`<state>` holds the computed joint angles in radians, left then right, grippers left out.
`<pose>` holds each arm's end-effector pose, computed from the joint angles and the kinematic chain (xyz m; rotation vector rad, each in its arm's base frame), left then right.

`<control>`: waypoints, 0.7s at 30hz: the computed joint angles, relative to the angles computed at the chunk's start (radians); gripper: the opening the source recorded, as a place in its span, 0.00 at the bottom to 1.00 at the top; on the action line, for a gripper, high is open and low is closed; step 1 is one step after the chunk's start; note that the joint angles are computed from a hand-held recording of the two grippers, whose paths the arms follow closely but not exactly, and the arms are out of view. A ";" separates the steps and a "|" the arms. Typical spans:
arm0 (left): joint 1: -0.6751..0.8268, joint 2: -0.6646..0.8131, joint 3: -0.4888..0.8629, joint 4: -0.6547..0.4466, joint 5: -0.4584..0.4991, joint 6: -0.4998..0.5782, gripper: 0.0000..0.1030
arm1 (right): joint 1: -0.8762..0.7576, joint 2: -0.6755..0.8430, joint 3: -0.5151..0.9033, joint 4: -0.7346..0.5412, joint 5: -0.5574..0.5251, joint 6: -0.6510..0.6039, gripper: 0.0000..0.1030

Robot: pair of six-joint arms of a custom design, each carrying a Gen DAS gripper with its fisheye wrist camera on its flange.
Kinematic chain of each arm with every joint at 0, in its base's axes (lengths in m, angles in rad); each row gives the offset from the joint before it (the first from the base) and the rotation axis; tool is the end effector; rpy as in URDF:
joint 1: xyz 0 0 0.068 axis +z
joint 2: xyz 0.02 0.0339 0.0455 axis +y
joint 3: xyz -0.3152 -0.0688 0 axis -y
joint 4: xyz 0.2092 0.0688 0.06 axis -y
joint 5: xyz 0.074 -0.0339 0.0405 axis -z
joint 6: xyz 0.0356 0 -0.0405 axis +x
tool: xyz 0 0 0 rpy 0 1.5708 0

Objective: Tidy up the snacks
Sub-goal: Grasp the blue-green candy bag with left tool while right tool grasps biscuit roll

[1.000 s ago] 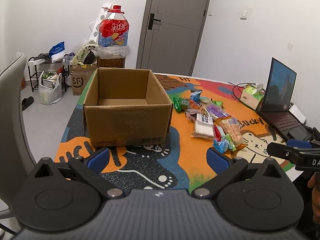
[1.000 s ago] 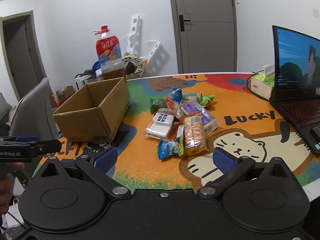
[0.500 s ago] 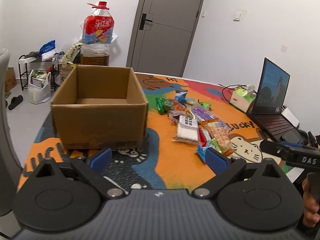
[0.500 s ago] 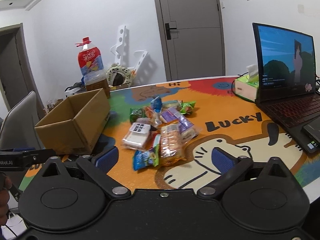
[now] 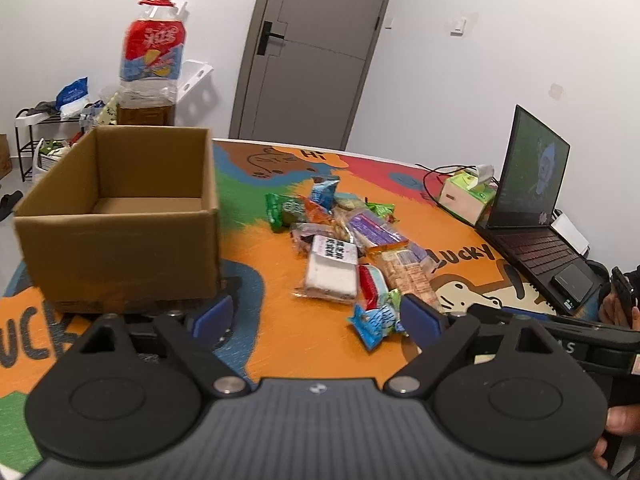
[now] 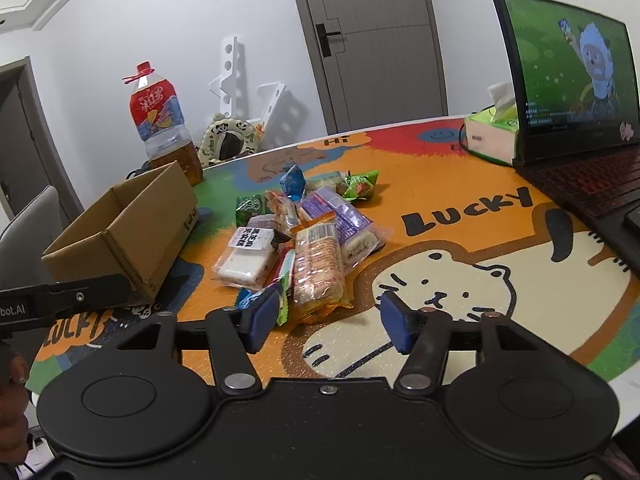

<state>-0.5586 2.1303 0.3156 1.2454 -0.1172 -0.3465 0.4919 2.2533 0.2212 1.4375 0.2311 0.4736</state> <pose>0.2457 -0.1486 0.1042 0.1598 2.1571 -0.4033 0.2413 0.1201 0.0832 0.1133 2.1608 0.3103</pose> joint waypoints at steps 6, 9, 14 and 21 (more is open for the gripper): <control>-0.022 0.053 0.104 -0.066 -0.006 -0.011 0.76 | -0.046 0.042 0.053 -0.010 -0.054 -0.002 0.53; -0.020 0.080 0.149 -0.095 0.008 -0.018 0.69 | -0.061 0.064 0.088 -0.030 -0.074 -0.002 0.51; 0.004 0.113 0.219 -0.161 0.032 -0.020 0.64 | -0.082 0.108 0.150 -0.045 -0.126 -0.019 0.50; 0.016 0.146 0.278 -0.214 0.028 -0.028 0.64 | -0.108 0.150 0.246 -0.104 -0.176 0.003 0.50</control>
<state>-0.5430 2.2767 0.5937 1.0317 -0.0891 -0.3741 0.3838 2.4034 0.4671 1.3335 0.0554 0.4762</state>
